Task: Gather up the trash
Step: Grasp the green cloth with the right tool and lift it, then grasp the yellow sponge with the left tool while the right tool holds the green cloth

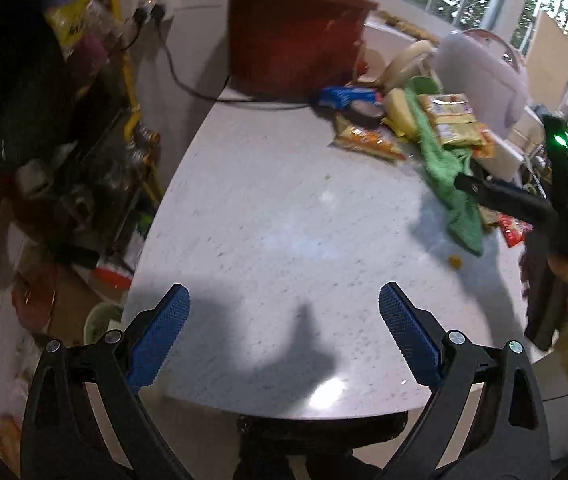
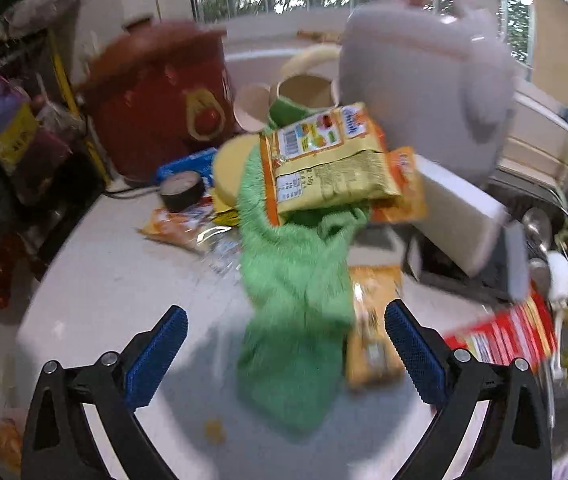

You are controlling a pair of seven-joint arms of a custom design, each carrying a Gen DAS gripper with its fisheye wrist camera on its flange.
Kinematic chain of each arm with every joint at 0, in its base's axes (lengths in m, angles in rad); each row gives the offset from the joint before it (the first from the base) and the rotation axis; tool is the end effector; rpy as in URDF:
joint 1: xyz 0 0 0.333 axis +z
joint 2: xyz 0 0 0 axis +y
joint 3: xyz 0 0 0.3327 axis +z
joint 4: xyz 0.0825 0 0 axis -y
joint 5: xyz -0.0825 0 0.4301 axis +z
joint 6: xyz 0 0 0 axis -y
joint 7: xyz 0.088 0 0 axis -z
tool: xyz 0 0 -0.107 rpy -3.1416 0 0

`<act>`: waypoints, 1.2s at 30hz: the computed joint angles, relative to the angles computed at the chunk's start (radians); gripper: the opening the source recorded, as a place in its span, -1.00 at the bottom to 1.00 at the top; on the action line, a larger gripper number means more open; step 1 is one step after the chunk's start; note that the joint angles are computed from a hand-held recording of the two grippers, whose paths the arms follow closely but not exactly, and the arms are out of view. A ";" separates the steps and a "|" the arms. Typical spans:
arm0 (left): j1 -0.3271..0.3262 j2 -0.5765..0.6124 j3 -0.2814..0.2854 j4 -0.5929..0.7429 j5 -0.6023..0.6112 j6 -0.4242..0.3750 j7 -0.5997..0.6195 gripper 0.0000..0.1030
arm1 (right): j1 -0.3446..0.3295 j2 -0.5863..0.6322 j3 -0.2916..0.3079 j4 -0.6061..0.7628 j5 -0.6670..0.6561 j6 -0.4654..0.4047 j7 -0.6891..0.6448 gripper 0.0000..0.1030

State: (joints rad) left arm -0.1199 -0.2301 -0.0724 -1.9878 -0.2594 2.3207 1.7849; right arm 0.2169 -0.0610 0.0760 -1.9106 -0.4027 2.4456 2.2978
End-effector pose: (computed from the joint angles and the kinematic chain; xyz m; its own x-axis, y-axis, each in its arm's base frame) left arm 0.5620 -0.1182 0.6335 -0.3159 -0.9410 0.1215 -0.8094 0.2004 -0.5521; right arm 0.6041 0.1829 0.5919 -0.1826 -0.9820 -0.0482 -0.7595 0.1720 -0.6274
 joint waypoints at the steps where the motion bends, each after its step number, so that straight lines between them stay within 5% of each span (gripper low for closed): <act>1: 0.005 0.004 0.000 0.003 0.008 -0.010 -0.013 0.81 | -0.001 0.039 -0.001 0.041 -0.004 -0.031 -0.021 0.89; 3: 0.014 0.006 0.003 0.002 0.016 -0.021 -0.030 0.81 | 0.008 0.095 -0.009 0.098 -0.023 -0.083 -0.048 0.81; 7: 0.026 0.021 0.001 0.013 0.030 -0.031 -0.057 0.81 | 0.024 0.127 -0.031 0.137 0.056 -0.098 -0.175 -0.66; 16: 0.005 0.129 -0.001 0.133 -0.181 -0.042 0.081 0.81 | -0.005 -0.127 -0.005 -0.024 0.115 0.056 -0.200 -0.69; 24: 0.032 0.321 -0.084 0.354 -0.373 -0.125 0.194 0.81 | -0.073 -0.270 0.053 -0.013 0.153 0.126 -0.243 -0.69; 31: 0.002 0.448 -0.154 0.474 -0.224 -0.166 0.147 0.81 | -0.124 -0.423 0.098 -0.079 0.195 0.153 -0.245 -0.67; 33: 0.010 0.510 -0.175 0.538 -0.253 -0.235 0.113 0.81 | -0.142 -0.449 0.114 -0.092 0.204 0.149 -0.242 -0.66; 36: 0.020 0.523 -0.198 0.536 -0.283 -0.210 0.116 0.65 | -0.164 -0.471 0.135 -0.107 0.213 0.144 -0.234 -0.64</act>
